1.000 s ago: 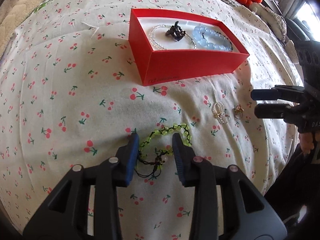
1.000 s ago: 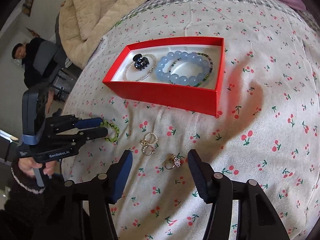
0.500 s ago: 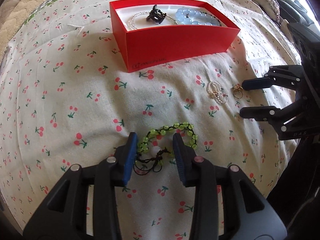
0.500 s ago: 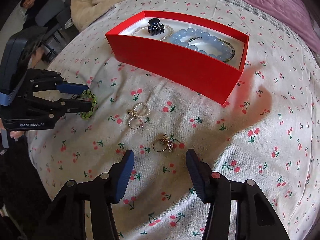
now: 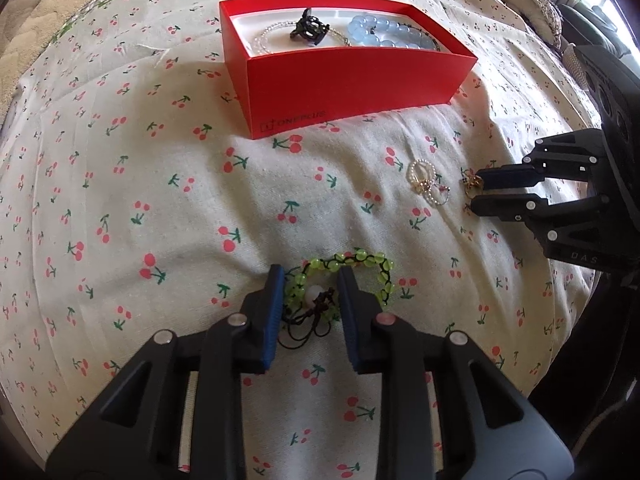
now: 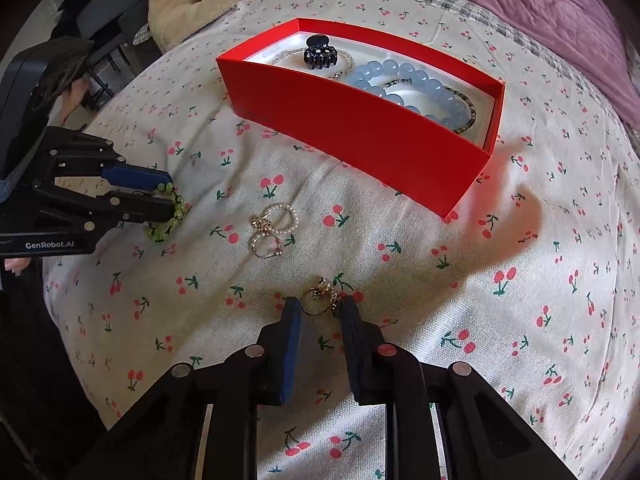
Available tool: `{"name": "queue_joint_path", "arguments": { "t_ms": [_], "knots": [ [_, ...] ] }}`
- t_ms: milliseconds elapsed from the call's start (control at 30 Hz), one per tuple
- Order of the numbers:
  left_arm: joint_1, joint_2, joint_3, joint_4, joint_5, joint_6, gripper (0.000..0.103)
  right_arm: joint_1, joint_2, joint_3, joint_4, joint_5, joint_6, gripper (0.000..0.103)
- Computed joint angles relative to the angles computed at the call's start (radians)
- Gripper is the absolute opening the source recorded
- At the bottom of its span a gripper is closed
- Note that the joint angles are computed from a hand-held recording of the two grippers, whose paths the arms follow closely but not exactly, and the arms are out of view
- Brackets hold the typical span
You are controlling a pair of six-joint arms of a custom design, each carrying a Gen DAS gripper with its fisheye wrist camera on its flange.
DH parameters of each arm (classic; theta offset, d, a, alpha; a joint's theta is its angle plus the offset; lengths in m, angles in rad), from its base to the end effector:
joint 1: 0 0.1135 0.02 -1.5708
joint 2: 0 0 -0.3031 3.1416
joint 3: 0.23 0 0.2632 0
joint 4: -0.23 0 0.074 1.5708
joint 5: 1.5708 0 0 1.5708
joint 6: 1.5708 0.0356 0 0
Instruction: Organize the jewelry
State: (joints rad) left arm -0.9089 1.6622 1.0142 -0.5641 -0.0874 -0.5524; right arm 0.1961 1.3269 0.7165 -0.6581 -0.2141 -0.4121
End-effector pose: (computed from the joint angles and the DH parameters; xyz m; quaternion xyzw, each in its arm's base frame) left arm 0.2032 -0.2557 0.2060 0.1666 0.9688 -0.0869 0.1614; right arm 0.2178 0.0510 0.2061 -0.3097 0.9330 0.0889 0.1602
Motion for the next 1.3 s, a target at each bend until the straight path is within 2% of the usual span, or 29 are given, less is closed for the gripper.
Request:
{"name": "queue_joint_path", "arguments": {
  "t_ms": [167,200,400,433,500,533,833,900,967,1000,1033,1100,1233,1300],
  "knots": [
    [0.007,-0.016,-0.013,0.010,0.000,-0.033,0.014,-0.018,-0.047,0.000,-0.046,0.003,-0.022,0.020],
    [0.007,-0.019,-0.014,0.012,0.002,-0.038,0.012,-0.023,-0.058,0.002,-0.059,0.005,-0.031,0.012],
    [0.016,-0.054,-0.028,0.010,-0.005,-0.054,0.012,-0.048,-0.119,0.024,-0.124,-0.012,-0.071,0.010],
    [0.015,-0.060,-0.029,0.011,-0.011,-0.059,0.009,-0.061,-0.128,0.028,-0.133,-0.021,-0.081,0.010],
    [0.013,-0.077,-0.035,0.014,-0.015,-0.066,0.006,-0.084,-0.134,0.035,-0.150,-0.041,-0.091,0.011],
    [0.012,-0.083,-0.037,0.015,-0.015,-0.067,0.006,-0.115,-0.131,0.043,-0.168,-0.061,-0.113,0.015],
    [-0.008,-0.046,-0.012,-0.004,-0.030,-0.070,0.006,-0.101,-0.062,0.015,-0.099,-0.052,-0.006,0.017],
    [-0.011,-0.039,-0.006,-0.004,-0.026,-0.061,0.007,-0.102,-0.067,0.008,-0.092,-0.061,-0.002,0.024],
    [-0.011,-0.047,-0.007,-0.005,-0.031,-0.054,0.007,-0.101,-0.081,-0.001,-0.085,-0.075,0.001,0.040],
    [-0.011,-0.051,-0.008,-0.005,-0.033,-0.050,0.008,-0.097,-0.094,-0.006,-0.078,-0.076,0.008,0.062],
    [-0.011,-0.053,-0.006,-0.005,-0.039,-0.050,0.009,-0.091,-0.114,-0.015,-0.059,-0.084,0.022,0.070],
    [-0.002,-0.052,-0.005,-0.010,-0.053,-0.057,0.013,-0.097,-0.135,-0.010,-0.045,-0.128,0.026,0.070],
    [0.026,-0.031,-0.001,-0.014,-0.062,-0.073,0.013,-0.115,-0.075,0.034,-0.027,-0.202,0.089,0.069],
    [0.033,-0.018,0.003,-0.011,-0.061,-0.067,0.013,-0.115,-0.022,0.055,-0.012,-0.209,0.128,0.062]
  ]
}}
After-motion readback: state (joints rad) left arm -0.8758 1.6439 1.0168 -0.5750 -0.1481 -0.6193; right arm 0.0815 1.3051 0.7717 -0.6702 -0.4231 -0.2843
